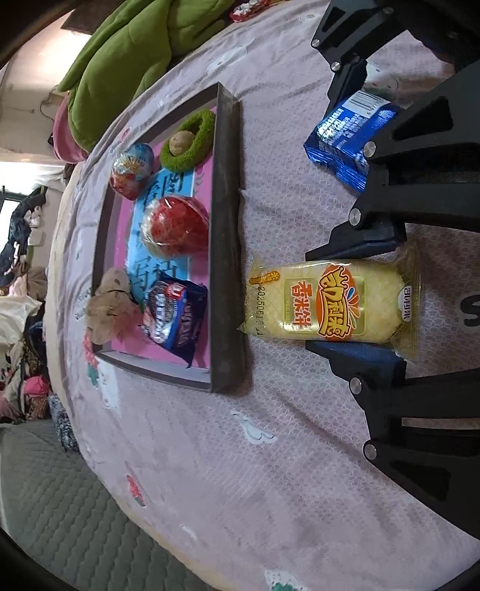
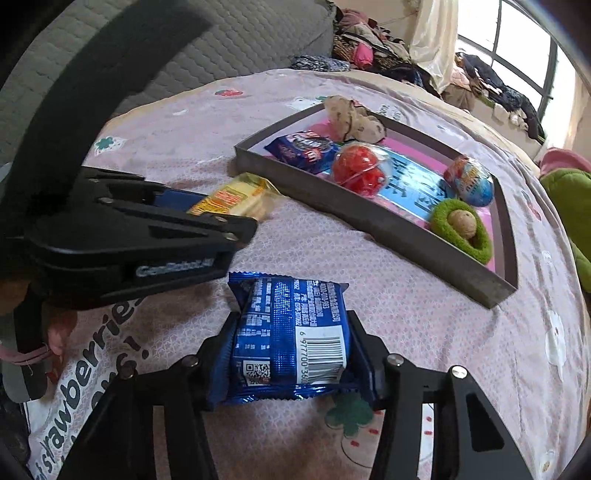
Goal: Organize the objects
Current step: 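Close left tool on yellow cake pack while right tool closes on blue biscuit pack, then carry yellow cake pack with left tool while right tool carries biscuit pack to tray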
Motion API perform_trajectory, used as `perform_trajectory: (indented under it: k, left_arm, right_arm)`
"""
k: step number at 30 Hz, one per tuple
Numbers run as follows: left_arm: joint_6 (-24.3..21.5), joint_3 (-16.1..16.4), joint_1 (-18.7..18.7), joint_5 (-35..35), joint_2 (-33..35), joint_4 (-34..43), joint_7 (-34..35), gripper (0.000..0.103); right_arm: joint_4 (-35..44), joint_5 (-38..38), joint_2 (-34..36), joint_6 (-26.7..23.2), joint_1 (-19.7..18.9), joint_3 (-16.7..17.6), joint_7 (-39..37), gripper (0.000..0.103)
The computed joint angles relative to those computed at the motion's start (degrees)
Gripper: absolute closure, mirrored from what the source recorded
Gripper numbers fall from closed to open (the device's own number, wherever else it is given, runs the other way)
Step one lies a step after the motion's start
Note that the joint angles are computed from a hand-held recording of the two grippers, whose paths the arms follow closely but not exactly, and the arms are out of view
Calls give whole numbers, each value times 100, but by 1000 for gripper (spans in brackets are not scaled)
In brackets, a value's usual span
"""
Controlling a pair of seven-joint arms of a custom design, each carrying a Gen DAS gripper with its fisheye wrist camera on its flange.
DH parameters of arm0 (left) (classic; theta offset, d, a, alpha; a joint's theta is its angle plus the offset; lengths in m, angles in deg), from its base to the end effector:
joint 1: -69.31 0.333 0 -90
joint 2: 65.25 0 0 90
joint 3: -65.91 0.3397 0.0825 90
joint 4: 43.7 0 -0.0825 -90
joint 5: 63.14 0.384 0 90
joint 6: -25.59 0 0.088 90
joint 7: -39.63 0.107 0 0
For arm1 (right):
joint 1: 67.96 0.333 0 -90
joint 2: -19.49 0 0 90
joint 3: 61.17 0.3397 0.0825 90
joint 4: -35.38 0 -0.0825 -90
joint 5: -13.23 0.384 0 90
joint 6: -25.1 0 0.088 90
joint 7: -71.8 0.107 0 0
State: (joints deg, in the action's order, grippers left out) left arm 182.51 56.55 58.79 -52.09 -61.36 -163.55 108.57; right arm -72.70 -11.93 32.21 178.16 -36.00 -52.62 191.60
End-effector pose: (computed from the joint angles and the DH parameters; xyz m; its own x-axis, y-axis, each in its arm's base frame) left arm 0.5644 -0.2101 0.4803 -0.1463 -0.9878 0.0538 -0.8278 0.0924 -0.5534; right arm 0.4959 0.4312 0.4764 0.4712 -0.8803 0.0553 -0.7030 -0.4127 -0.5793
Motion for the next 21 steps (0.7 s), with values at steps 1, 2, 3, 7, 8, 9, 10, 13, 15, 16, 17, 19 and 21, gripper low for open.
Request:
perform_trajectory:
  k: [1,2,3,7,8,9,10,13,15,16,17,19,21]
  left_arm:
    - [23,1,0,-3,-37,-19,-3,63]
    - [31,-6,4,-30,-78,-36,20,63]
    - [42,-14,8,-39,-114,-50,36,63]
    - [58,-49,34,59,-297,-127,-39,63]
    - [69,-64,45,63,-354,-152,-51,63]
    - [72,-81,56,88,-410,-176,-69,63]
    - [73,-101,69,136,-468,-201,-98,63]
    - [109,-164,114,146,-639,-267,-122,63]
    - [106,-215,144,168,-742,-282,-155,63]
    - [104,-236,152,133,-793,-293,-130,63]
    - [106,-257,160,103,-855,-305,-102,63]
    - [102,-300,185,70,-962,-313,-76,63]
    - [79,-339,210,22,-1075,-306,-30,63]
  right_arm:
    - [-28,-30,-38,-8,11,-18,56,49]
    - [-50,-79,-70,-5,20,-39,132,49]
    - [-79,-120,-110,7,23,-53,204,49]
    - [-216,-352,-316,70,21,-95,560,49]
    - [-264,-426,-387,102,15,-100,661,49]
    - [-317,-508,-465,141,7,-101,761,49]
    - [-358,-609,-537,160,3,-102,881,49]
    - [-442,-986,-757,185,-16,-92,1337,49]
    - [-521,-1225,-942,221,-54,-61,1627,49]
    - [-548,-1357,-1023,225,-76,-40,1774,49]
    - [-568,-1489,-1109,226,-103,-16,1930,49]
    - [-581,-1560,-1240,256,-172,44,2041,49]
    - [-598,-1728,-1389,217,-228,107,2248,49]
